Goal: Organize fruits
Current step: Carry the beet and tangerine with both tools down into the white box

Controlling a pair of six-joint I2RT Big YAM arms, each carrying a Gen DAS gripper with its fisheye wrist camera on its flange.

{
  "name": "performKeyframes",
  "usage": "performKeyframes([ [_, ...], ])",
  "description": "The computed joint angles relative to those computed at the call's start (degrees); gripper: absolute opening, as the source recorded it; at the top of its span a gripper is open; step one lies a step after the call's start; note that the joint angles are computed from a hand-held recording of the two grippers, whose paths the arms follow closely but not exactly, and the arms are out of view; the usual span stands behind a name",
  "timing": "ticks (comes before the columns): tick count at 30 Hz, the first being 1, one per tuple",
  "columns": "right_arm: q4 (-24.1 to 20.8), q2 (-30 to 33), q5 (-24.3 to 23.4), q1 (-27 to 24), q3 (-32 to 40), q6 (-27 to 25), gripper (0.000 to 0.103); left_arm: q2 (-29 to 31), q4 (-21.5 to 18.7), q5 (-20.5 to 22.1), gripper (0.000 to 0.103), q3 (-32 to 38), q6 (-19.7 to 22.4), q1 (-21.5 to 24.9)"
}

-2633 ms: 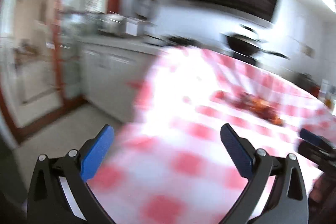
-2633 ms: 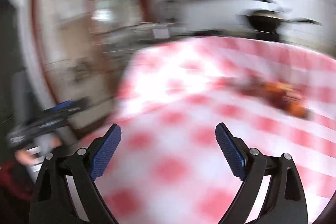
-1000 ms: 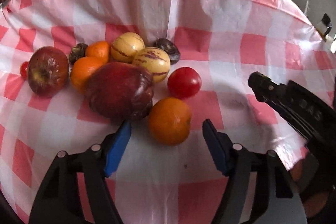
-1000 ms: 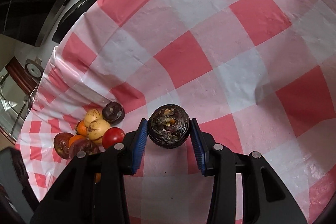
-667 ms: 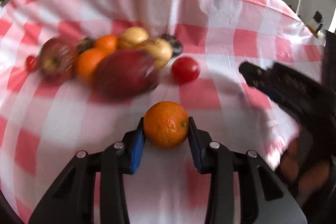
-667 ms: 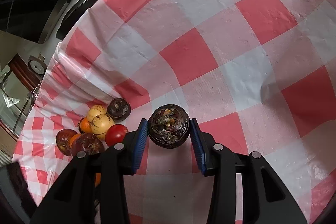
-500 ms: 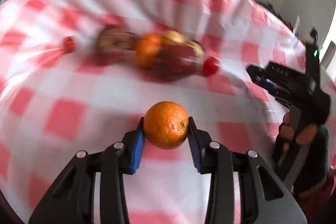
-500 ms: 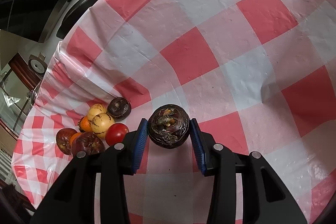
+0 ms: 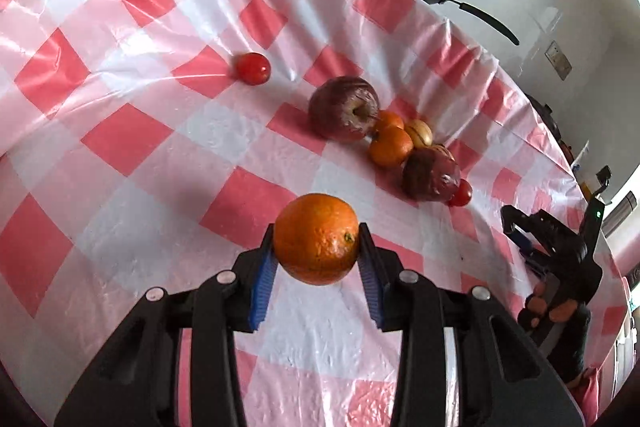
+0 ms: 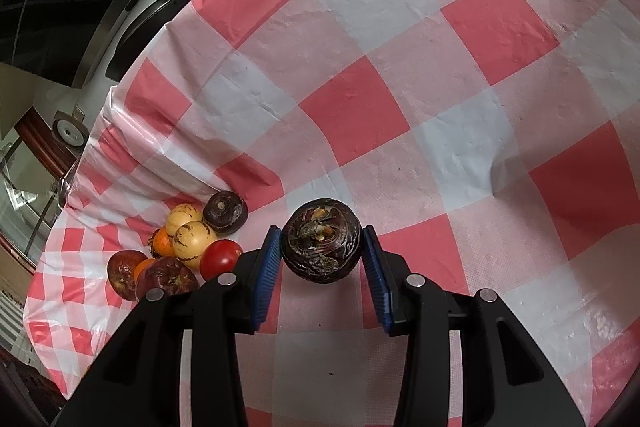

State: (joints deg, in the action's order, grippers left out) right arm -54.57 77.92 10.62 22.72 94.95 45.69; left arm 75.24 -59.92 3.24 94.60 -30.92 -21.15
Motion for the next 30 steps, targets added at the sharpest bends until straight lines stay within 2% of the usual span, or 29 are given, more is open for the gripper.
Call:
performKeyframes([
  [3,-0.1,-0.5,0.9,0.6,-0.3,0.0,0.041,-0.2,0.3,-1.4,0.039,-0.3,0.0,-0.5],
  [5,-2.3,-1.1,3.2,2.7,0.0,-0.1,0.041,-0.8,0.5,-3.1,0.039,-0.8,0.1,-1.0],
  [7,-3.4,-2.7,4.8,5.5,-1.3,1.1,0.041,-1.8,-0.3,-1.6,0.039,-1.7,-0.7,-0.4],
  [11,-4.4,-5.7,6.7,14.4,-3.8,4.9,0.041,-5.9,-2.6,3.8,0.039,-5.6,-5.4,3.3],
  [14,-5.5,-5.5,9.1,21.8,-3.2,6.2,0.041,-11.1,-3.4,3.3,0.039,-9.4,-6.1,5.2],
  [17,-5.5,-4.6,11.7,28.7,-2.0,7.0,0.041,-16.7,-3.2,2.3,0.039,-13.1,-4.3,7.4],
  [21,-6.9,-1.5,15.4,36.0,1.2,5.1,0.041,-23.2,-2.1,1.1,0.039,-16.6,0.0,11.0],
  [24,-7.6,1.0,15.4,39.5,3.6,4.1,0.041,-27.1,-1.2,3.6,0.039,-18.5,2.1,15.6],
  [27,-8.8,3.8,15.7,42.1,6.9,2.2,0.041,-30.1,-1.2,8.6,0.039,-19.8,4.4,21.2],
  [29,-9.7,6.0,15.5,44.1,9.8,0.3,0.041,-32.0,-2.7,10.4,0.039,-20.4,7.2,25.1],
  [30,-10.0,7.1,15.6,44.9,11.2,-0.9,0.041,-33.3,-4.2,12.5,0.039,-20.6,9.4,28.6],
])
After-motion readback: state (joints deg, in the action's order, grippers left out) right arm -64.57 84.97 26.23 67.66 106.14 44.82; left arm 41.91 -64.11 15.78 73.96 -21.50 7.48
